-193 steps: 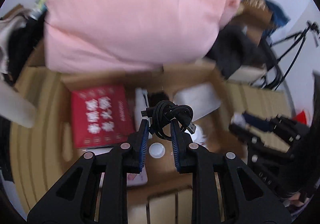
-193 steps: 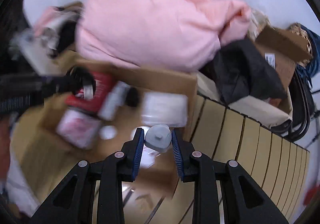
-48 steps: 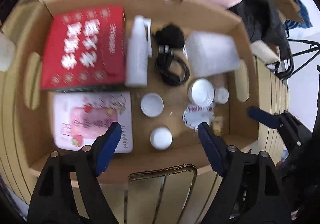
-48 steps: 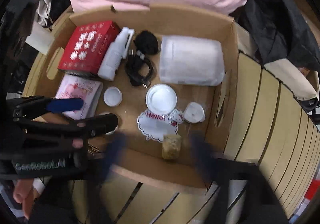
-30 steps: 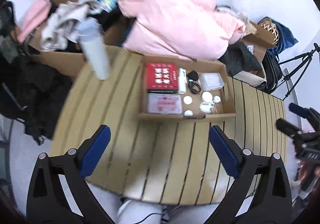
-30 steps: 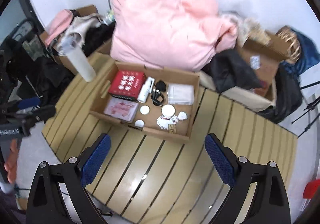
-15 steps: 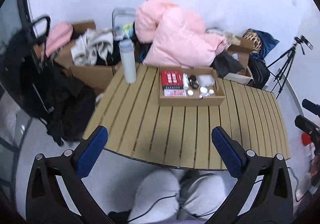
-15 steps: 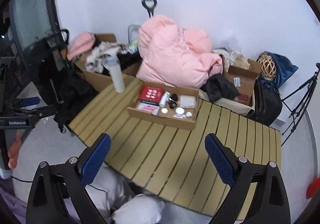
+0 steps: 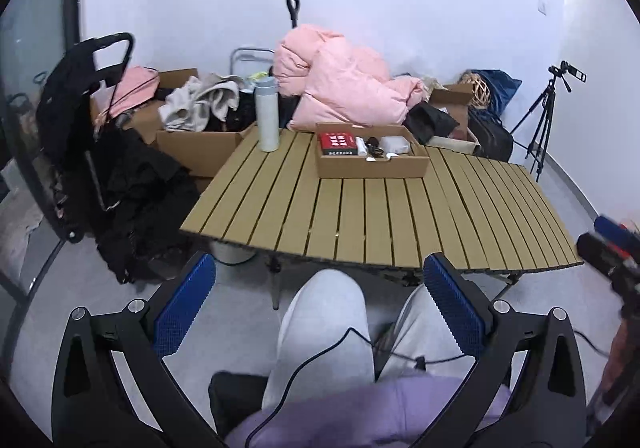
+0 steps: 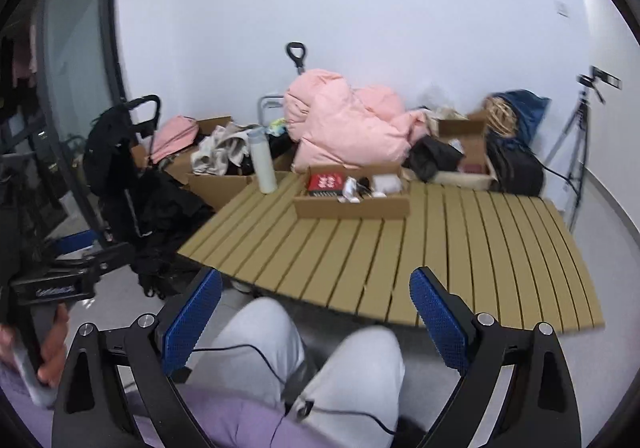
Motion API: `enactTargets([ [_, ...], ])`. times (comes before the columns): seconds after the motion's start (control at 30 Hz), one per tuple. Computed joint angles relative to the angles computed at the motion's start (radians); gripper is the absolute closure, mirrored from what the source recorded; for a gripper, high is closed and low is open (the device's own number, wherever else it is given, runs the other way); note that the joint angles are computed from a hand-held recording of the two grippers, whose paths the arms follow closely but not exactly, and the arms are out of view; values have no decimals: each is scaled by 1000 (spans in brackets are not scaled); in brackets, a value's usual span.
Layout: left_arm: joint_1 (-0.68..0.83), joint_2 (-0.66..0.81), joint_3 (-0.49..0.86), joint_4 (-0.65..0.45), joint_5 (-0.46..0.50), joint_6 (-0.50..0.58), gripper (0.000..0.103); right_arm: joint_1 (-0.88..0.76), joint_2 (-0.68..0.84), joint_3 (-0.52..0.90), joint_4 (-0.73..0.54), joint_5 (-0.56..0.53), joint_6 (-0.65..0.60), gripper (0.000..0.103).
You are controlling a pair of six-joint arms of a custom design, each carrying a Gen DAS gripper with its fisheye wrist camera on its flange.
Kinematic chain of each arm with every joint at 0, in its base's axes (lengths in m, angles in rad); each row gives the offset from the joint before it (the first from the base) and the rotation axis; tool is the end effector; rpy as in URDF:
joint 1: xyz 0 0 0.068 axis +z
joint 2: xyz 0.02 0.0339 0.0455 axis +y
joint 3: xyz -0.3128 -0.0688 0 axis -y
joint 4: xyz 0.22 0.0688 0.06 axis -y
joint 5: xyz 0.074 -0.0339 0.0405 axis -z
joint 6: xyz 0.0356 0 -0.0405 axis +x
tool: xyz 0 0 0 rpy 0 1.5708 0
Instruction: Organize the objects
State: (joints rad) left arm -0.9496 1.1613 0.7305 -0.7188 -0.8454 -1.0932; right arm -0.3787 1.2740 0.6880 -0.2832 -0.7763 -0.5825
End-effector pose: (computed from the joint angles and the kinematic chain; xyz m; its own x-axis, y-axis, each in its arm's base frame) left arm 0.1150 -0.1149 0.2740 -0.5651 -0.2227 -0.7944 -0.3056 0.9509 -0.0492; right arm 0.2036 -0.0542 0.2650 -0.5066 -0.2209 -0.8334 -0.5210 0.8486 0.0918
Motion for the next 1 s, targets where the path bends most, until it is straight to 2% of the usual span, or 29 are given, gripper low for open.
enactTargets([
  [0.07, -76, 29, 14, -103, -30, -117, 0, -14, -40, -66, -10, 17, -11, 6],
  [0.2, -223, 98, 58, -312, -115, -337, 0, -51, -67, -122, -83, -41, -72, 6],
  [0.23, -258, 108, 60, -346, -126, -391, 0, -47, -78, -134, -79, -41, -73, 6],
  [0.37, -308, 136, 74, -425, -142, -494, 0, -2, -117, -169, -56, -12, -58, 6],
  [0.57, -344, 169, 84, -484, -145, -585, 0, 31, -160, -222, -33, 27, -61, 6],
  [0.83, -352, 181, 85, -490, -145, -598, 0, 7, -164, -222, -15, 34, -45, 6],
  [1.0, -352, 177, 82, -480, -144, -588, 0, -5, -158, -206, -47, 12, -66, 6],
])
